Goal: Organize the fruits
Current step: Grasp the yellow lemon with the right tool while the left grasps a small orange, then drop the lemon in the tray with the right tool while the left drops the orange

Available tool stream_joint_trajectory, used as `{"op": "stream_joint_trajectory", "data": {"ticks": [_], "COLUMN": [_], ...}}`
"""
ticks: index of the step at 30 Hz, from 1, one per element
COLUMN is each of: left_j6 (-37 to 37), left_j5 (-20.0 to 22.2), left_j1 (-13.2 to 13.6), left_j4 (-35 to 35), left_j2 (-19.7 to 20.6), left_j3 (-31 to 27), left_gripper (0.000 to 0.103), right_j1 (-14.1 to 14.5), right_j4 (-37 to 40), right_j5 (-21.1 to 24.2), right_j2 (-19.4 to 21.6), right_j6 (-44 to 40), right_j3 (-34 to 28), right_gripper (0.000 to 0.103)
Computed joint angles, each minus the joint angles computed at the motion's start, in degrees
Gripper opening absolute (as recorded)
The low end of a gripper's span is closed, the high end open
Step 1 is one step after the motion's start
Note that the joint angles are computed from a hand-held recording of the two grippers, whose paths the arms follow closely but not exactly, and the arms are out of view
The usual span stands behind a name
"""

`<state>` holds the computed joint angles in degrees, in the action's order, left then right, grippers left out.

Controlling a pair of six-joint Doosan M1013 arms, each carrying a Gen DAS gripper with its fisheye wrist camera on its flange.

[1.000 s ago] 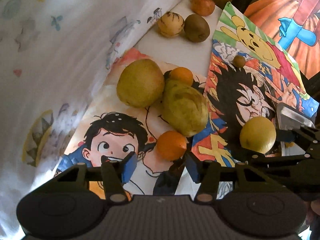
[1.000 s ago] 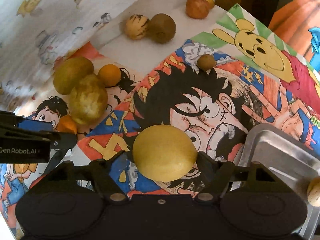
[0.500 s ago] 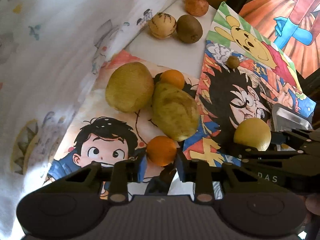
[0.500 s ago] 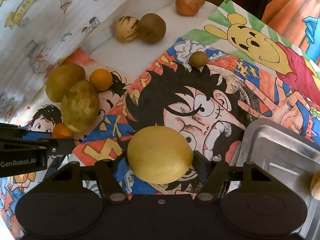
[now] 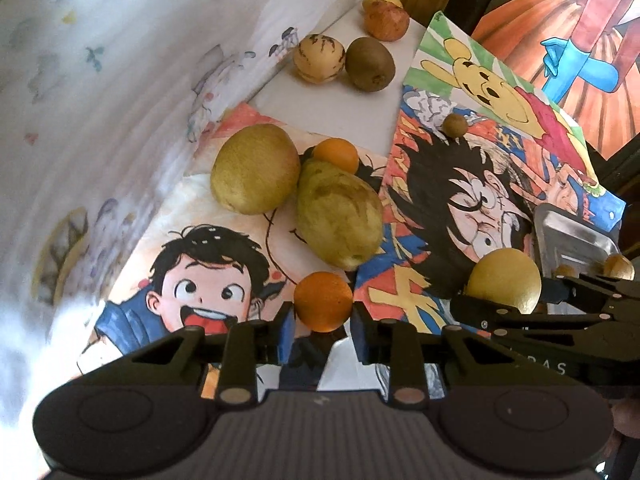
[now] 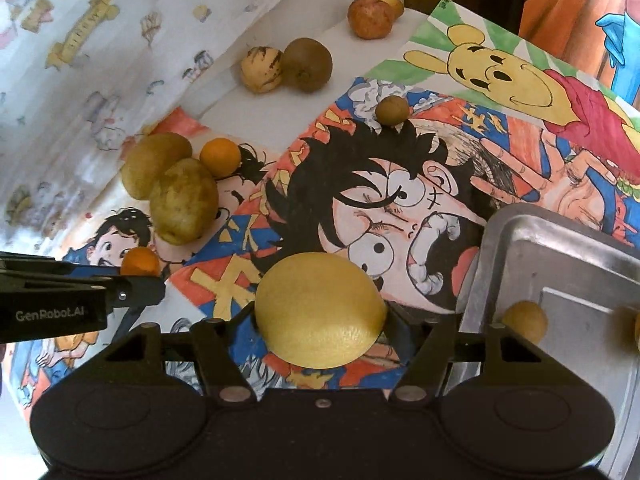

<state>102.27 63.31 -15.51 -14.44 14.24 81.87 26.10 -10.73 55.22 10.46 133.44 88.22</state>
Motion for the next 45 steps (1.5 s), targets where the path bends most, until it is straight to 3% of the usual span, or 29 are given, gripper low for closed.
{"op": "stream_joint_trajectory", "data": {"ticks": [12,21,34,45], "left_j6": [-3.8,-5.6,-5.7,-8.6], "left_j5": [-1.5,-1.8,-4.8,-4.9], "left_j1": [-3.0,-8.1,-15.7,-18.1], "left_j4": [1.8,-0.3,-1.3,2.3], "left_j2": [-3.9,-5.6,-5.4,-3.7], "left_j3": [3.1,4.5,6.0,5.3], "left_gripper": [0.032,0.032,0.032,0.033], "right_j1": [0.3,-2.5,-8.7,-8.8], "right_j4": [-3.9,-6.1,-5.0,-5.1], "right_j5": [-2.8,0.5,0.6,-0.4], "right_j2": [-8.5,-14.4,-18.1,-18.2], "right_j6": [5.0,6.5,-10.5,-14.8], "right_j3": [6.8,12.3,17.1,18.3], "right_gripper": [0.067,0.067,0.067,0.068]}}
